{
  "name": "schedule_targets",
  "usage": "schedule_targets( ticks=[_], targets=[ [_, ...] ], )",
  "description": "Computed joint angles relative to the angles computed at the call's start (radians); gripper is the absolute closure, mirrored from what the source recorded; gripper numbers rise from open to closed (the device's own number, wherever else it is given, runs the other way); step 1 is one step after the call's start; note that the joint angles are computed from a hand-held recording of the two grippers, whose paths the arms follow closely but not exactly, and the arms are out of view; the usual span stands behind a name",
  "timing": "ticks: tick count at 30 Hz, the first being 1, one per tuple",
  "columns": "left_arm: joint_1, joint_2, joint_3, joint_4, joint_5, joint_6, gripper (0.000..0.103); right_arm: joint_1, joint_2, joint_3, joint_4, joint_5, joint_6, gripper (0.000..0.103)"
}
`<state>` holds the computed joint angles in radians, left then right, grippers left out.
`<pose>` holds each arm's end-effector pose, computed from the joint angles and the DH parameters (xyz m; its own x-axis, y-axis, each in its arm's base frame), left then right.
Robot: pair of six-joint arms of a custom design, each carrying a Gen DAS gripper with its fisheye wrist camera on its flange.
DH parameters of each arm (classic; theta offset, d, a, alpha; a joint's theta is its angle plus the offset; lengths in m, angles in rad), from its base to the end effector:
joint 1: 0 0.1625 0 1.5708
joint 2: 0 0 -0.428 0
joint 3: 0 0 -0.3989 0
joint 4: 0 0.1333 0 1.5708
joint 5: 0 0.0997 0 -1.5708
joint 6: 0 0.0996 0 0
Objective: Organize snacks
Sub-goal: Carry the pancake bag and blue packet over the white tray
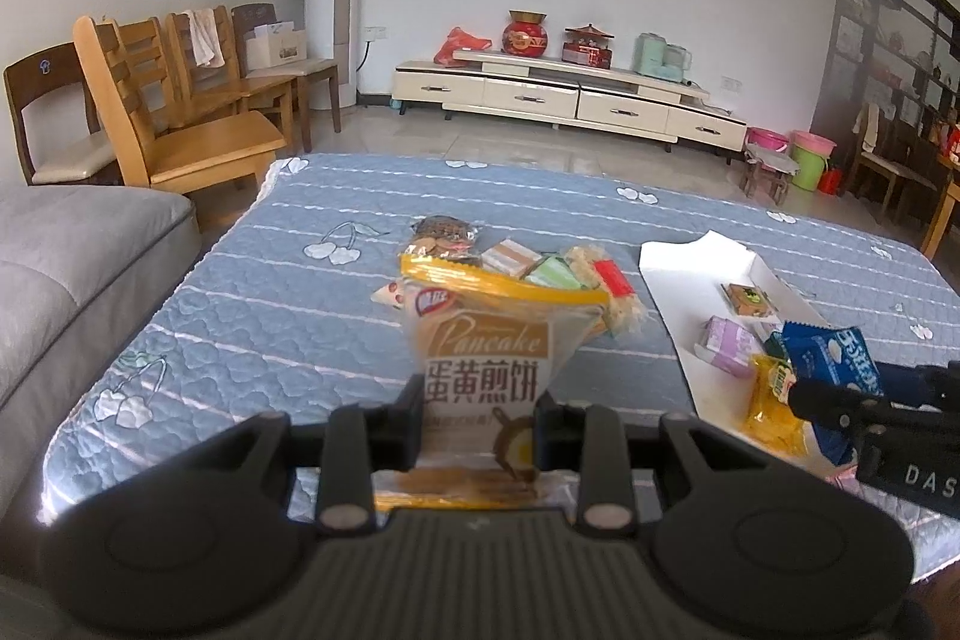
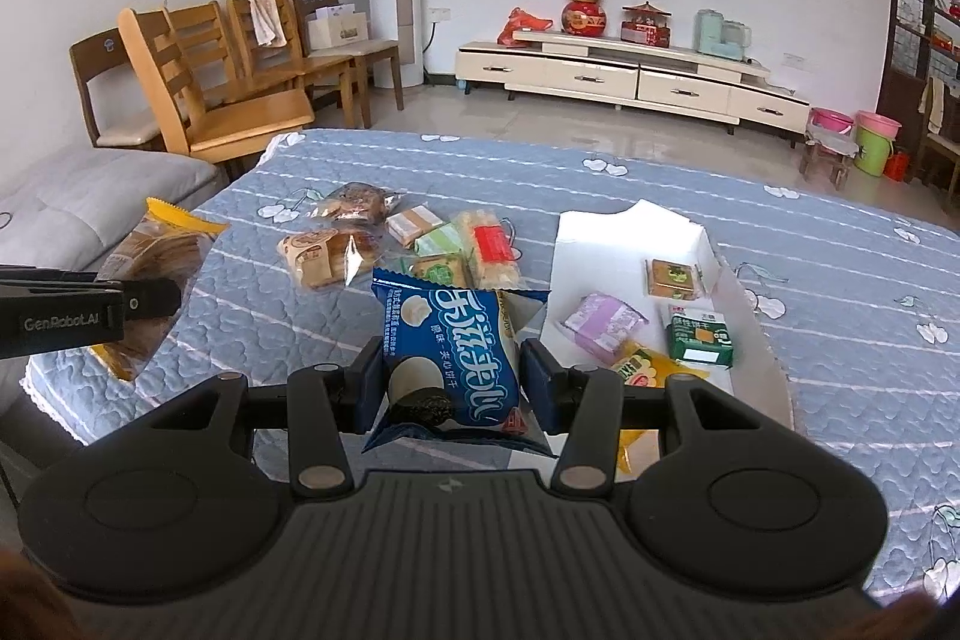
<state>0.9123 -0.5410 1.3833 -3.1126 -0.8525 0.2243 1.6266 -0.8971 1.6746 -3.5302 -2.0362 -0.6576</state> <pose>-0.3060 -0.7204 0.0921 -0.7292 0.2571 -0.6341 0.6466 0.5621 -0.5157 0.1259 -0.6655 0.2757 -0.7116 0.0573 0.7003 -0.5763 0.5226 -0.6284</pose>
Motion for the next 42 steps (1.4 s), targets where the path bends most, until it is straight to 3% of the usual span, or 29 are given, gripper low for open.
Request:
schedule_targets(
  ticks=[42],
  targets=[
    [-0.012,0.017,-0.014,0.022,-0.015,0.013,0.072,-0.008,-0.020,0.027,-0.079,-0.036,0.025,0.044]
  ],
)
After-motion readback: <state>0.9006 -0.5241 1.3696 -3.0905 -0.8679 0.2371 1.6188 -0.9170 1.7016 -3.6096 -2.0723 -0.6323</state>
